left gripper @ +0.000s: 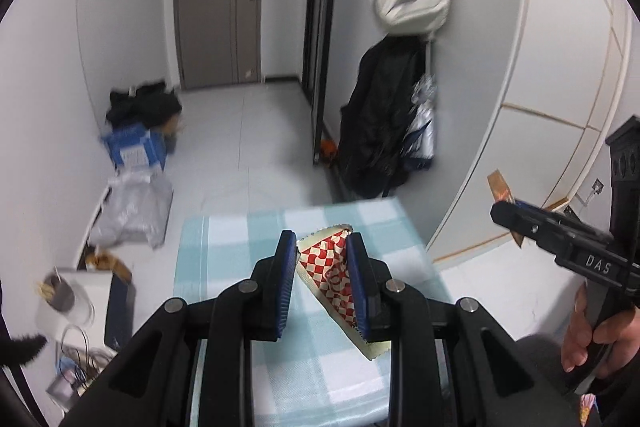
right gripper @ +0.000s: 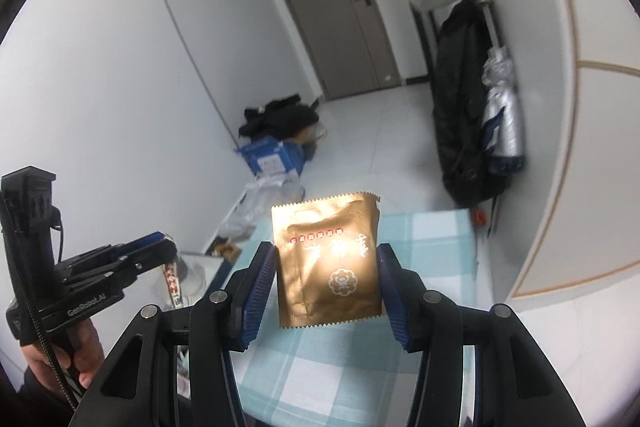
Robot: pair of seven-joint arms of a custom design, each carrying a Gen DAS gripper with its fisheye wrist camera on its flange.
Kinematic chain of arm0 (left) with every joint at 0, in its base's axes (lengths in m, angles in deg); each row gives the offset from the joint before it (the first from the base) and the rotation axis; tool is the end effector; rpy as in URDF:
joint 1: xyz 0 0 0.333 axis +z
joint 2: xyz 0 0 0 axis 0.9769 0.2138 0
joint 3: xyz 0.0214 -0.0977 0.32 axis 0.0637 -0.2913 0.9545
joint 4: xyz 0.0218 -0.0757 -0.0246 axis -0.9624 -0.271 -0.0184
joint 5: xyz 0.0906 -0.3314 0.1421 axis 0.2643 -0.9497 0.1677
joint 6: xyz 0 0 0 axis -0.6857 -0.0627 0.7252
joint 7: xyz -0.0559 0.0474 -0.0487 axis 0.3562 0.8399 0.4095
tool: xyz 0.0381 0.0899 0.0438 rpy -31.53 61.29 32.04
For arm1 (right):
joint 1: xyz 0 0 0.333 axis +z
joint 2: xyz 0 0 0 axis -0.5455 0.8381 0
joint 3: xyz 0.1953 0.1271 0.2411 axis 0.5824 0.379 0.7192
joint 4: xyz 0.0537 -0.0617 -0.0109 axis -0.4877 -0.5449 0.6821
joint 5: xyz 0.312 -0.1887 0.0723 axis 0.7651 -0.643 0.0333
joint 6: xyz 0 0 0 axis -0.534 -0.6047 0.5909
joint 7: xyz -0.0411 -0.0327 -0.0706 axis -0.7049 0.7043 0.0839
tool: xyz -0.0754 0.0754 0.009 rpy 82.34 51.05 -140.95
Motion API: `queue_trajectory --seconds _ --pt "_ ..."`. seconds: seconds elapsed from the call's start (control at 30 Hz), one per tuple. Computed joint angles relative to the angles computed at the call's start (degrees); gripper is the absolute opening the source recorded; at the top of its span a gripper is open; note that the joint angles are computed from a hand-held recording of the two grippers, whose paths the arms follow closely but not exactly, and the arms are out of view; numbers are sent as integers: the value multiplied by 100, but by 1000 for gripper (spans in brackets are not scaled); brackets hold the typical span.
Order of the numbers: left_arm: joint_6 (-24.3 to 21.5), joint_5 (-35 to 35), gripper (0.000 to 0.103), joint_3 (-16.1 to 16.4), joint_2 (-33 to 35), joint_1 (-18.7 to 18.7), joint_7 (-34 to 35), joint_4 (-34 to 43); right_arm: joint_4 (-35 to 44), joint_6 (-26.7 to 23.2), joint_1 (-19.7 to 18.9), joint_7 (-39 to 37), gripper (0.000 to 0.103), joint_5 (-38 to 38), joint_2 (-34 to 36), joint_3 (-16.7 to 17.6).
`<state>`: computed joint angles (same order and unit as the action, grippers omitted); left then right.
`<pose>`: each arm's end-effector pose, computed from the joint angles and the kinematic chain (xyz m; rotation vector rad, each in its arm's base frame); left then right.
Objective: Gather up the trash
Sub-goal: 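Carry the checkered wrapper and brown sachet over the trash bin with both grippers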
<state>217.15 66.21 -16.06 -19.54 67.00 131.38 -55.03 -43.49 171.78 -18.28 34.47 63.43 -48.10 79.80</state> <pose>0.5153 -0.2429 0.5842 -1.5620 1.9124 -0.9952 0.5360 0.0970 0.5461 -1.6036 1.3940 -0.3181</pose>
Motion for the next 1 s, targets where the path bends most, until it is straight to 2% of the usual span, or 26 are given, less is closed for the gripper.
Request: queue_trajectory --seconds 0.1,0.2,0.33,0.47,0.63,0.77,1.0 --pt "85 74 21 -95 14 -86 -59 184 -155 -44 -81 -329 50 425 -322 -165" --pt "130 7 21 -179 82 -233 47 371 -342 18 -150 -397 50 481 -583 -303" --pt "105 -632 21 -273 236 -506 695 631 -678 242 -243 -636 50 636 -969 -517" --pt "-35 -991 21 -413 531 -797 1189 1015 -1075 365 -342 -884 50 852 -1372 -839" --pt "-382 -1317 21 -559 916 -1115 1692 1474 -1500 432 -570 -1123 50 1112 -1704 -1164" --pt "-636 -1276 21 -611 1270 -1374 1946 1808 -1908 355 -918 -959 50 1101 -1893 -1415" --pt "-1636 -1436 21 -720 2159 -1766 2457 2729 -2397 74 -1478 -316 50 499 -1727 -1659"
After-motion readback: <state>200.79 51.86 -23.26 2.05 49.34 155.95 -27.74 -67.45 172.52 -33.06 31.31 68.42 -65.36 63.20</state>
